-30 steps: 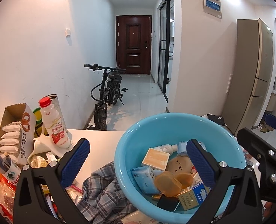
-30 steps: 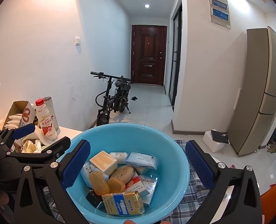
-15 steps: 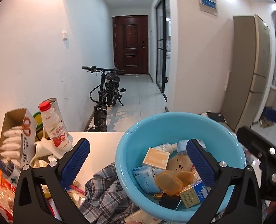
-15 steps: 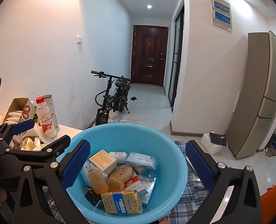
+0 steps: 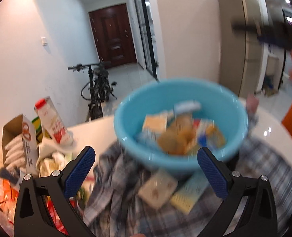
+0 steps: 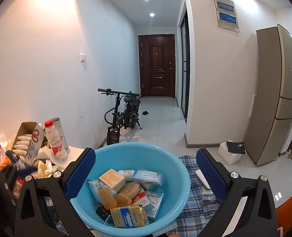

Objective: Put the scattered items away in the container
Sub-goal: 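Move the left tool back to the shirt and grasp the clear wrapped packet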

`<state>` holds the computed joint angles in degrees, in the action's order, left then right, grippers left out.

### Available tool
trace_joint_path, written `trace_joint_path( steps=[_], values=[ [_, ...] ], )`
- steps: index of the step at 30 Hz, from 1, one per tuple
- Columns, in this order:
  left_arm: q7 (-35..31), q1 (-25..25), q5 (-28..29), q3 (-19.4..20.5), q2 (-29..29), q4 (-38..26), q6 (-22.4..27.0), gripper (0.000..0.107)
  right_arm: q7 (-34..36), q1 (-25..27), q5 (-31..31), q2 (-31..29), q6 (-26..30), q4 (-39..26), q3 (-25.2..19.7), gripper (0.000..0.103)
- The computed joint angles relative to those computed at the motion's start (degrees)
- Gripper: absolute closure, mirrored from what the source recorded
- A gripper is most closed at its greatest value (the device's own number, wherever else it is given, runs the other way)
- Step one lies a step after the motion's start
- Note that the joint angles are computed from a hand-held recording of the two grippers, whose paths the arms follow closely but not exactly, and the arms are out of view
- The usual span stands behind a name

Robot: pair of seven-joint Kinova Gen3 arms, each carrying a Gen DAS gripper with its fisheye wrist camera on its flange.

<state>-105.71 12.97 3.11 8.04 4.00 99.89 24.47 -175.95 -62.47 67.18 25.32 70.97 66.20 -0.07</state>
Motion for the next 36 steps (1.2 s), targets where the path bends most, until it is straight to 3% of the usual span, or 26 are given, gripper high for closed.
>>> trace_joint_path(
  steps=[4,8,10,12,15,20,24,27,28,29,33,36],
  values=[
    [-5.9,-2.7,4.1,2.0,0.6,3.3,1.5,0.005,-3.3,-0.6,2.0,-1.8,-0.1,2.4,-0.2,0.0],
    [-3.6,6.5,-3.3,-5.0,4.9,4.5,-2.0,0.005,-4.8,0.0,2.8,-2.7,-0.4,3.6,-1.4,0.0],
    [-1.9,7.8,-6.0,-5.9,7.7,3.8,-3.1,0.005,-4.4,0.2,2.8,-2.6,-0.4,3.3,-1.9,0.0],
    [-2.0,4.9,-5.0,-2.7,10.3,1.6,-1.0,0.005,-4.1,0.2,2.8,-2.5,-0.4,3.0,-2.1,0.0],
    [-6.3,-2.1,1.1,3.8,13.0,-1.2,2.9,0.005,-4.3,0.0,3.1,-2.5,-0.1,3.1,-2.1,0.0],
    [-7.6,-2.3,3.6,3.7,15.2,-2.5,3.3,0.005,-4.8,0.3,3.1,-2.7,-0.2,3.6,-2.3,0.0],
    [-11.9,-5.6,9.5,5.9,15.8,-2.3,3.5,0.005,-4.6,0.6,2.7,-2.5,-0.5,3.4,-2.4,0.0],
    [-15.0,-8.5,14.1,7.7,16.1,-2.5,4.9,0.017,-4.1,0.6,2.4,-2.2,-0.7,2.8,-2.3,0.0],
    [-14.9,-8.6,14.6,7.3,15.9,-2.5,5.2,0.033,-3.7,0.6,2.2,-1.9,-0.7,2.4,-2.3,0.0],
    [-14.3,-7.6,14.2,6.0,15.7,-2.6,5.5,0.039,-3.4,0.6,2.0,-1.6,-0.7,2.1,-2.2,0.0],
    [-17.7,-5.1,17.5,2.3,14.4,-1.1,4.9,0.047,-2.2,0.3,1.3,-0.9,-0.8,1.1,-1.6,0.0],
    [-14.7,-5.1,13.9,3.8,13.1,0.4,2.8,0.052,-1.2,-0.1,1.0,-0.4,-0.9,0.3,-1.2,0.0]
  ],
)
